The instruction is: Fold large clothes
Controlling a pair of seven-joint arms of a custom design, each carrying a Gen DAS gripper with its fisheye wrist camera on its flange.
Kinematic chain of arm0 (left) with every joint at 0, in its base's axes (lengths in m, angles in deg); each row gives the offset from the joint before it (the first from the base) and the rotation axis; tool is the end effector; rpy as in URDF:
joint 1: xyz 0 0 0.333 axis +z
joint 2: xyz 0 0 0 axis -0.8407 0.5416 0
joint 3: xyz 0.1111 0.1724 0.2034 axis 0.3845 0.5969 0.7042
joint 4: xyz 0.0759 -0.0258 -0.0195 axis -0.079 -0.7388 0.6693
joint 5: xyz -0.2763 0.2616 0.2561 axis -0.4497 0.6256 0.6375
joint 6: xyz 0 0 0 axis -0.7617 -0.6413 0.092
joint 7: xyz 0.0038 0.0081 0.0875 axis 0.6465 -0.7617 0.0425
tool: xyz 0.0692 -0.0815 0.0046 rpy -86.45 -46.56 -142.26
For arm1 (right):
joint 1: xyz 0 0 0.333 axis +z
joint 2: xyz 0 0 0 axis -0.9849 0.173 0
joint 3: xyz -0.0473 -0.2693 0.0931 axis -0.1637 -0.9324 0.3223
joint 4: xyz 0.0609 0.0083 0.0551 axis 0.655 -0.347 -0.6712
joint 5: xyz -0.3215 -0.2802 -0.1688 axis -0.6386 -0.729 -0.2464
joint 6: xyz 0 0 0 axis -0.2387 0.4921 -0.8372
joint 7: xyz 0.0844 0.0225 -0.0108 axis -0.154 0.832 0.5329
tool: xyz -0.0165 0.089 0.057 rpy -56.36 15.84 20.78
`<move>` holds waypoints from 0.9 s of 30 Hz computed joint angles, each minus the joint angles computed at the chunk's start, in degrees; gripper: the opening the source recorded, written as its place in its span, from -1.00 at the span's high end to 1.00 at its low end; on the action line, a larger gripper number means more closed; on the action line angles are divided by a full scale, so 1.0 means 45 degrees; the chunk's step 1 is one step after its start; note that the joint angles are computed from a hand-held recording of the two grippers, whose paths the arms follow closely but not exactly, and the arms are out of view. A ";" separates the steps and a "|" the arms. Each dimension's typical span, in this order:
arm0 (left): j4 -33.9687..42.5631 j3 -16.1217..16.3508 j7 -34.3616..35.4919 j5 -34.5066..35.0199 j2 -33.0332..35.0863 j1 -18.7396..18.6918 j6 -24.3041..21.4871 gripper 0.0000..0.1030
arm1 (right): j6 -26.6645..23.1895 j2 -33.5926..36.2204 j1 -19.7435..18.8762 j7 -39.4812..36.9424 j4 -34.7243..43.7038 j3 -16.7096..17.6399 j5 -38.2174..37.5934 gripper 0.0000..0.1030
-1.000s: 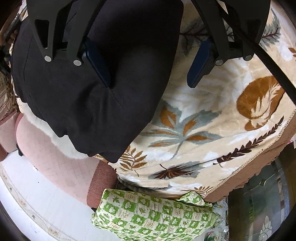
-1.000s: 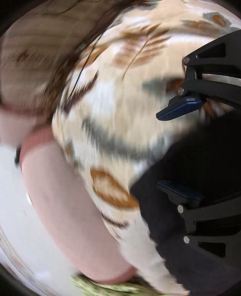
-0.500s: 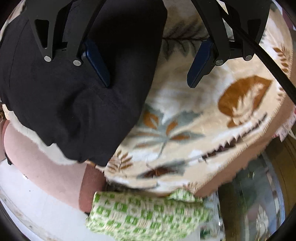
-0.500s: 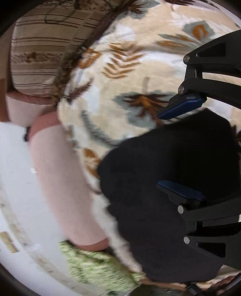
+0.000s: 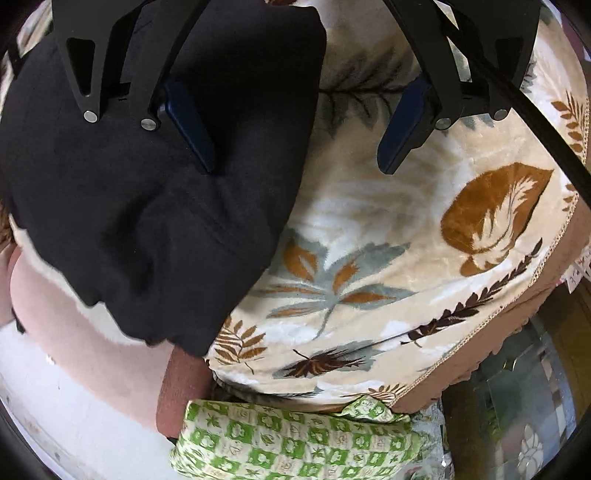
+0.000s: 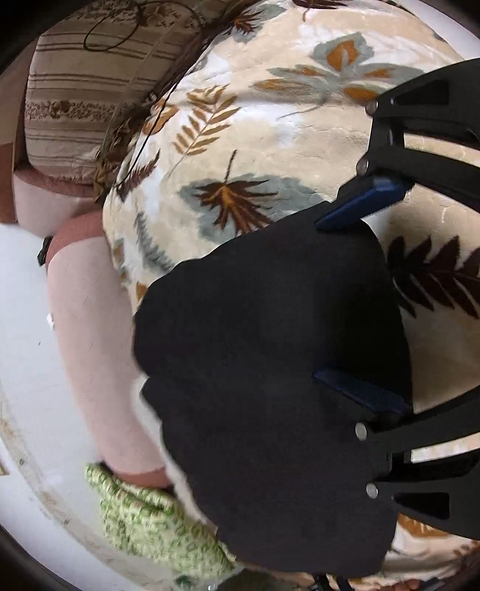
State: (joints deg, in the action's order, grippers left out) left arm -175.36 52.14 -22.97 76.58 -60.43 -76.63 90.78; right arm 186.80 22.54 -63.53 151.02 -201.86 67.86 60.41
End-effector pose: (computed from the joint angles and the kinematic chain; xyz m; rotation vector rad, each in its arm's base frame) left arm 0.4589 -0.3544 0.4800 -2.1205 1.6734 -0.5602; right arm 0.3439 0.2537 0.4516 -1.3628 2.1932 -0.6289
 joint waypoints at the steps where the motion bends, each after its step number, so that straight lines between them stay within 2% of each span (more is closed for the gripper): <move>1: -0.0106 -0.0061 -0.0151 0.0160 -0.0185 0.0012 -0.0004 -0.74 | 0.0083 -0.0039 -0.0025 0.0165 -0.0035 -0.0022 0.0067 -0.67; 4: -0.0745 0.0101 -0.0201 -0.0075 -0.1029 -0.0061 0.0744 -0.73 | 0.0051 -0.0437 0.0077 0.0256 -0.0034 0.0062 0.0051 -0.67; 7: -0.1287 0.0051 -0.0628 -0.0082 -0.1738 0.0098 0.1562 -0.73 | -0.0399 -0.0716 0.0133 0.0054 0.0254 0.0619 -0.0468 -0.67; 9: -0.1132 -0.0073 -0.0518 0.0050 -0.1610 0.0183 0.1463 -0.73 | -0.0476 -0.0708 0.0199 -0.0030 0.0499 0.1016 -0.0892 -0.67; 13: -0.0118 -0.0132 0.0365 -0.0208 -0.0309 0.0031 0.0170 -0.73 | 0.0217 0.0344 0.0099 -0.0131 0.1180 0.1254 -0.1417 -0.67; 15: -0.0102 -0.0116 0.0185 -0.0193 -0.0139 0.0014 0.0227 -0.75 | 0.0638 0.1250 0.0029 -0.0231 0.1659 0.1210 -0.1518 -0.67; 18: -0.0399 -0.0003 -0.0130 -0.0372 -0.0404 -0.0020 0.0582 -0.75 | 0.1357 0.2464 0.0368 -0.0625 0.2190 0.0879 -0.1334 -0.67; 21: -0.0877 -0.0048 -0.0771 -0.0263 -0.0944 0.0042 0.1172 -0.75 | 0.1653 0.2417 0.0545 -0.0492 0.2147 0.1168 -0.1740 -0.67; 23: -0.1059 -0.0231 -0.1222 0.0067 -0.1248 0.0117 0.1431 -0.75 | 0.1433 0.2234 0.0716 -0.0557 0.2051 0.1384 -0.2009 -0.67; 27: -0.1249 -0.0715 -0.1702 0.0867 -0.1844 0.0018 0.1148 -0.75 | 0.0822 0.1563 0.1323 -0.0895 0.1481 0.1304 -0.2076 -0.67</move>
State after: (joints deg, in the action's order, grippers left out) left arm -180.98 48.92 -30.63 80.48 -68.73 -76.55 95.95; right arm 190.50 29.57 -57.57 146.99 -195.19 73.73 51.07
